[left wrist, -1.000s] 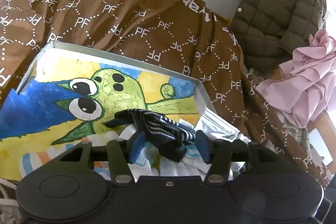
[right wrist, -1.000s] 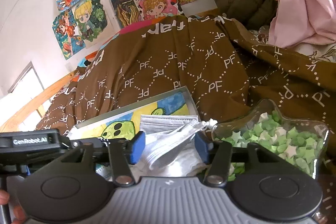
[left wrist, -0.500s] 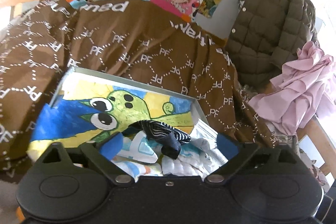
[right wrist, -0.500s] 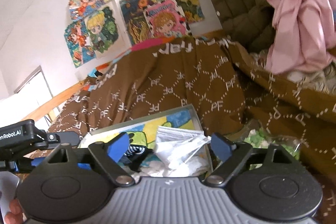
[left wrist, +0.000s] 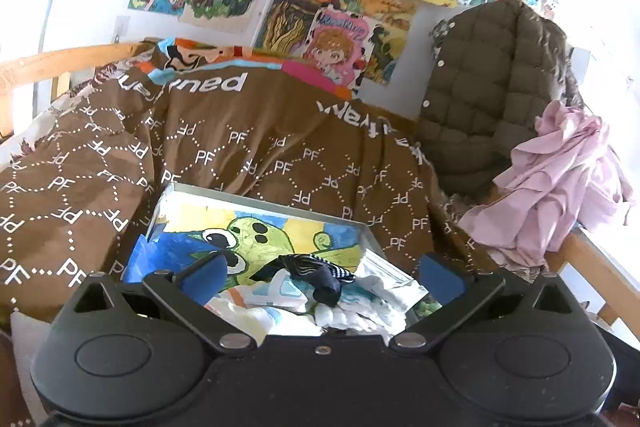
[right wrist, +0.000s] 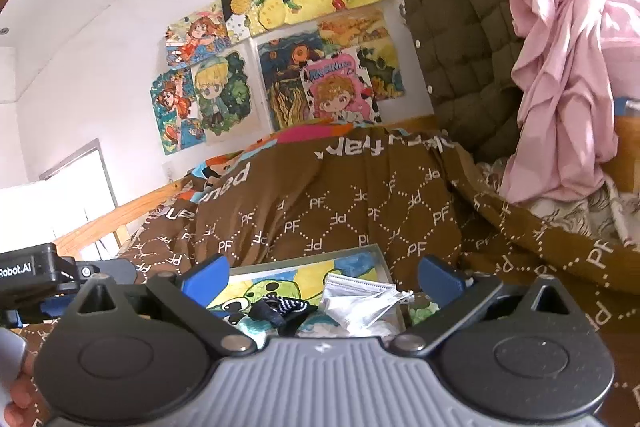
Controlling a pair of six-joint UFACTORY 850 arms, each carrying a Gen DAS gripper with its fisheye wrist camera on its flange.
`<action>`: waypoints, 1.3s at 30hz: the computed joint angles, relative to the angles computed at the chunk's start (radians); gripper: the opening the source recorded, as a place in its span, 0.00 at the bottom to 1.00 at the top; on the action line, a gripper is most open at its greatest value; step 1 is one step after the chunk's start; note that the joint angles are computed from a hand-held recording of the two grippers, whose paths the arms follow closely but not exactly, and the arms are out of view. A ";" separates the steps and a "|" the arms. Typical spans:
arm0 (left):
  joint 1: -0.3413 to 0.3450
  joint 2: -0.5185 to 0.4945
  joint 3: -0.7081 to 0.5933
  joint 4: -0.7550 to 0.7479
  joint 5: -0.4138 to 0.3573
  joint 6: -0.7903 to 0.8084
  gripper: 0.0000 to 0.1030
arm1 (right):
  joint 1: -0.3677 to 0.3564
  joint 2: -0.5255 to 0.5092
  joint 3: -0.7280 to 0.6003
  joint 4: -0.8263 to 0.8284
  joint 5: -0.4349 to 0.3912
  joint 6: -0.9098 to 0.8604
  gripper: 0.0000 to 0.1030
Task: Organize soft objects
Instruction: 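Withdraw both tools from the tray back over the pile, then grasp the grey fabric with the left gripper while the right gripper grasps its orange strap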
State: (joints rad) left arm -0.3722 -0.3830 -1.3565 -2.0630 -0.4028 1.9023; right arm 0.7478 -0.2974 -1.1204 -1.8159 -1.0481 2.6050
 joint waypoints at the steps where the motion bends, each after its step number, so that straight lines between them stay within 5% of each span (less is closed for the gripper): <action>1: 0.000 0.014 0.018 -0.025 -0.004 0.029 0.99 | 0.011 0.000 0.000 0.004 -0.016 -0.010 1.00; 12: -0.001 0.149 0.202 -0.295 -0.048 0.354 0.99 | 0.111 0.008 0.014 0.044 -0.126 -0.061 1.00; 22: 0.042 0.250 0.340 -0.280 -0.091 0.421 0.99 | 0.189 0.016 0.027 0.132 -0.141 -0.078 1.00; 39: 0.162 0.260 0.427 -0.045 -0.084 0.356 0.99 | 0.202 -0.009 -0.013 0.229 0.115 -0.173 1.00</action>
State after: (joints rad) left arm -0.2103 -0.1227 -0.9293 -2.1079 -0.4866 2.2578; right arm 0.9493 -0.3060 -1.1329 -1.5872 -0.9328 2.4319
